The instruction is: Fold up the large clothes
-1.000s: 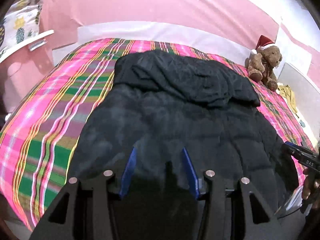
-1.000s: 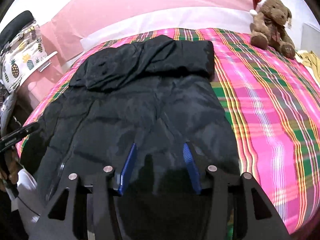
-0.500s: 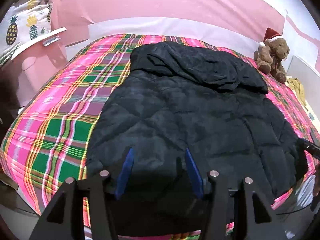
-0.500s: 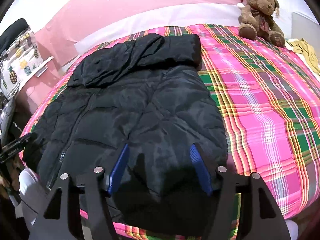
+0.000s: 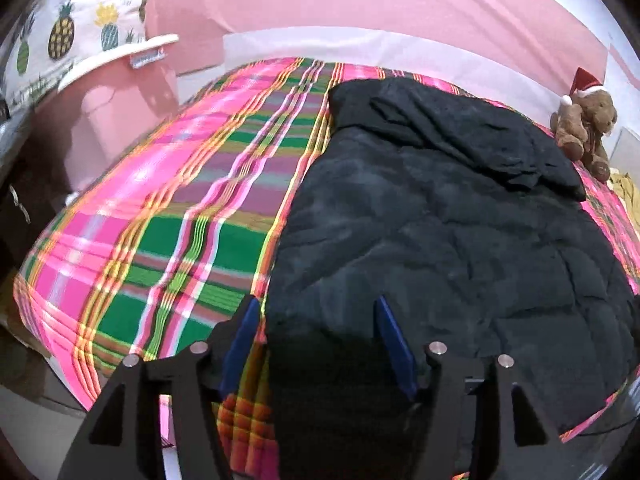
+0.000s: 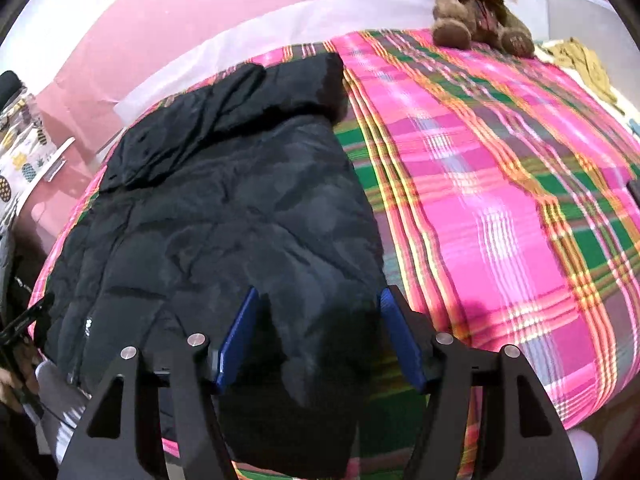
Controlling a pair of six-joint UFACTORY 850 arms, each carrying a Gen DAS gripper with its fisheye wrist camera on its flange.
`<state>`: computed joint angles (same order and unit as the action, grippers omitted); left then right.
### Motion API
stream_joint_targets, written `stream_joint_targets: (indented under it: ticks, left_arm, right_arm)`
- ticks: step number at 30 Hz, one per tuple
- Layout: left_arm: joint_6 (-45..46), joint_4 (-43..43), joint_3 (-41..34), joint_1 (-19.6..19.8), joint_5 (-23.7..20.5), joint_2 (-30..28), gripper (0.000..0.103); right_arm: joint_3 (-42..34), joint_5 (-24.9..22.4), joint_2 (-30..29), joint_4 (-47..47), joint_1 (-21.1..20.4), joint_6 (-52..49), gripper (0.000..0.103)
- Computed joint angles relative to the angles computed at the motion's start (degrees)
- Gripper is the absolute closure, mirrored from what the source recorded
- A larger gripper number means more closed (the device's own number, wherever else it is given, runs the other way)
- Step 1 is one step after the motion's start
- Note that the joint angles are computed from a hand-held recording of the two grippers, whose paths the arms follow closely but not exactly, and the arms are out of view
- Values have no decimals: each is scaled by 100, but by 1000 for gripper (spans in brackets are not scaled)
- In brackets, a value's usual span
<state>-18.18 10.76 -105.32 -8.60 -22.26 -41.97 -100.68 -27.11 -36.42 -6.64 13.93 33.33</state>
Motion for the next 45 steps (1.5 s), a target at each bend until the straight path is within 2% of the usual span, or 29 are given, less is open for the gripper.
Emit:
stream_joint_targets:
  ticks: [6,8,12,13,16,18,19,20,22,24,27,33,37,42,45]
  left_arm:
    - [372,-370,349,87,209,176,36]
    - [699,-753,459,117,217,235,36]
    - [1682,-1941,781,161,243,403,36]
    - [1881,-2194,841,159,229,425,36]
    - [2070,-2460,955,143,293,462,38]
    - [2170,-2605,887,135,254,416,48]
    - [2219,-2651,840,122,225,393,53]
    - [2072,-2457,797,97,216,378,63]
    - [1853,-2159,729,51,229,375,77]
    - [1930,-2293,686,55,231,408,84]
    - [2396,-2904,733,90,416,569,86]
    - [3896,-4508,913,141,800,1046,87]
    - [5161,-5968,1210,241,882,1463,87]
    - [6574,-7567,1599,312,846,1941,87]
    - [7108,-8103,1638,289,858,2046,87]
  right_arm:
    - [279,74,82,1495,-111,-1043,39]
    - [431,131,161,2178,-147,-1577,39]
    - [569,145,246,2699,-137,-2025,40]
    - [565,132,243,2713,-124,-2056,47]
    - [501,108,184,2625,-118,-1946,57]
    - [488,127,169,2756,-145,-1954,66]
    - [459,131,156,2805,-151,-1971,74]
    - [446,150,161,2805,-151,-1974,80]
    - [419,199,192,2806,-139,-2028,86]
    - [476,362,303,2987,-138,-2268,89]
    - [607,665,531,3517,-151,-2775,90]
    - [908,1213,1073,4035,-136,-3356,91]
    - [1332,1532,1578,4478,-125,-3797,91]
    - [1704,1903,2066,4121,-49,-3462,91]
    - [1637,2039,2048,4057,-59,-3407,91]
